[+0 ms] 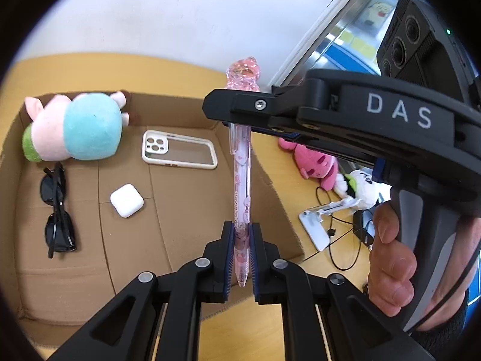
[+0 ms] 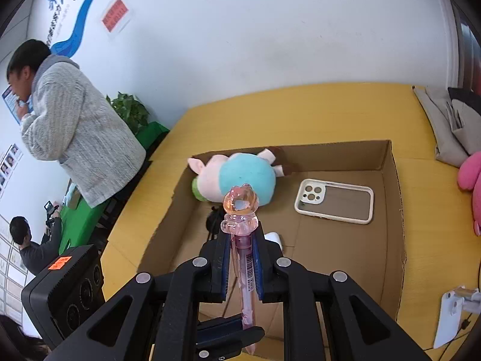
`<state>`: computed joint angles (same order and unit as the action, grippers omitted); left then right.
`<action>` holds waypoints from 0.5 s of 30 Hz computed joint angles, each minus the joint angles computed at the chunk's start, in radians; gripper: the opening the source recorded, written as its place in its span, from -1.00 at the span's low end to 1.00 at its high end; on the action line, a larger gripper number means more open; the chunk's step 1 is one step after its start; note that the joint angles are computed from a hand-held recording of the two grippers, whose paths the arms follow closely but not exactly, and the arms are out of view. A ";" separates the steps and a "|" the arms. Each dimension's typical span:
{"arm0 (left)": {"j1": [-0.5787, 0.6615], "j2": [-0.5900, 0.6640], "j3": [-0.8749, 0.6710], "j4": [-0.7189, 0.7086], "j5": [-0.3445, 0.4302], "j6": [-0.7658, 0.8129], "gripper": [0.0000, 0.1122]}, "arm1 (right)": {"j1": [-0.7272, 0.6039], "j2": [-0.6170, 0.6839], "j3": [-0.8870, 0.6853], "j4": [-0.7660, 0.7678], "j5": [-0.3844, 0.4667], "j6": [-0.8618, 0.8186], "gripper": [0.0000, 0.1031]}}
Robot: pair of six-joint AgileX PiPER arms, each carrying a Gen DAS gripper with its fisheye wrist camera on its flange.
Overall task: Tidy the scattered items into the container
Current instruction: 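Lift the pink pen with the left gripper and carry it over the box, then lower the pen into the box and open the left gripper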
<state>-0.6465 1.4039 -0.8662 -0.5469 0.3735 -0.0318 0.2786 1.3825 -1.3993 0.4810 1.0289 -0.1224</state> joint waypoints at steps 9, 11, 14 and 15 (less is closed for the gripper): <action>0.083 0.267 -0.123 -0.255 0.087 0.233 -0.84 | -0.098 0.181 0.018 0.055 0.000 -0.076 -0.73; 0.092 0.326 -0.158 -0.269 0.108 0.243 -0.84 | -0.108 0.217 0.022 0.059 -0.009 -0.084 -0.73; 0.107 0.403 -0.201 -0.279 0.135 0.242 -0.84 | -0.112 0.272 0.022 0.052 -0.023 -0.090 -0.73; 0.111 0.424 -0.212 -0.286 0.143 0.244 -0.84 | -0.113 0.289 0.021 0.050 -0.027 -0.093 -0.73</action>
